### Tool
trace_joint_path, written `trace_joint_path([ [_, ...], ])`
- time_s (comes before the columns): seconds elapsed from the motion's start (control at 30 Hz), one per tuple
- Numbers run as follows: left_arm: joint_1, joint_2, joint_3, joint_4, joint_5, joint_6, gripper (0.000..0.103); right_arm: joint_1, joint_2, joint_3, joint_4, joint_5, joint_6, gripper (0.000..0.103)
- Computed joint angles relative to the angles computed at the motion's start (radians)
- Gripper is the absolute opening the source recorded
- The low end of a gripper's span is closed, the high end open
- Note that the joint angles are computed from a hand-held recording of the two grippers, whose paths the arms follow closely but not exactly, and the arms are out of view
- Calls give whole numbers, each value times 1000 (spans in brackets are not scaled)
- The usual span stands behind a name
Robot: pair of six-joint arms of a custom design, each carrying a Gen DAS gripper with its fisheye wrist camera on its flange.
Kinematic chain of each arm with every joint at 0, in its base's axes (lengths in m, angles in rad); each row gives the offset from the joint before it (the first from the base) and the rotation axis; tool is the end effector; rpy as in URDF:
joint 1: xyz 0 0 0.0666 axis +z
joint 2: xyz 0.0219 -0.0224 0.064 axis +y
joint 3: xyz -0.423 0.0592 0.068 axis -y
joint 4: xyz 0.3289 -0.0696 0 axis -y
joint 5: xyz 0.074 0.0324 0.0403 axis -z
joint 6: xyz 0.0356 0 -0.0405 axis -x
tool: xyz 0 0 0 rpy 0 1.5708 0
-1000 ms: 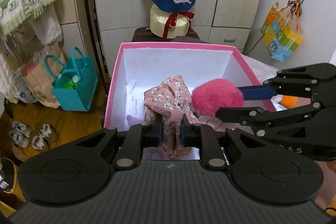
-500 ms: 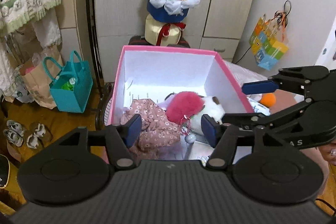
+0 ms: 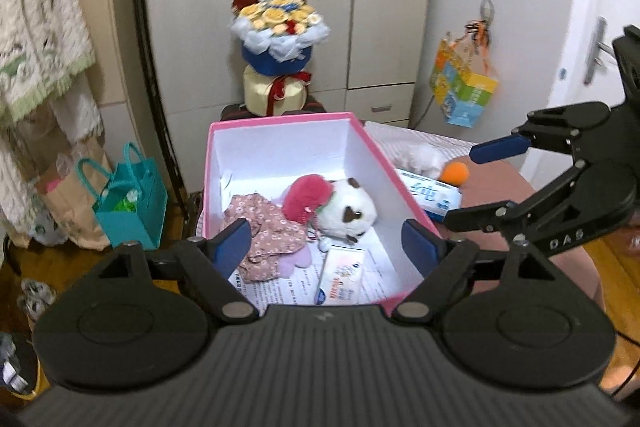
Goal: Organize soft objects
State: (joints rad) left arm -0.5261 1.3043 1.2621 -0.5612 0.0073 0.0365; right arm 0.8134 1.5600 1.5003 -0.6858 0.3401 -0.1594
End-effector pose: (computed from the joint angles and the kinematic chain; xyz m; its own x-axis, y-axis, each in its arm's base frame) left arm 0.3411 -0.1988 0.4803 -0.5089 0.2533 -0.8227 0.4891 0.8716 -0.0342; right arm 0.3473 0.3495 0.4616 -0.5421 -0.3556 -0.7613 -0.4361 0.8935 -0.1068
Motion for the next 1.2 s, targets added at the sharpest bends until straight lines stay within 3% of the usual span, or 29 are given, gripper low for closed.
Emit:
trace_joint_path([
  [0.2, -51, -53, -28, 10, -4, -38, 93, 16, -117, -115, 22, -8, -34, 81],
  [0.43, -136, -47, -28, -1, -40, -52, 94, 28, -261, -293, 90, 43, -66, 82],
  [0.6, -191, 5, 11, -25, -16, -44, 94, 9, -329, -379, 101, 42, -85, 83],
  [0.83, -244, 118, 95, -55, 49, 2, 92, -58, -351, -474, 170, -45, -78, 83],
  [0.97, -278, 178, 117, -15, 28, 43, 91, -98, -332, -515, 242, -93, -27, 83],
  [1.2, -298, 311, 178, 50, -13, 181, 82, -201, -266, -605, 485, -192, 105, 84],
])
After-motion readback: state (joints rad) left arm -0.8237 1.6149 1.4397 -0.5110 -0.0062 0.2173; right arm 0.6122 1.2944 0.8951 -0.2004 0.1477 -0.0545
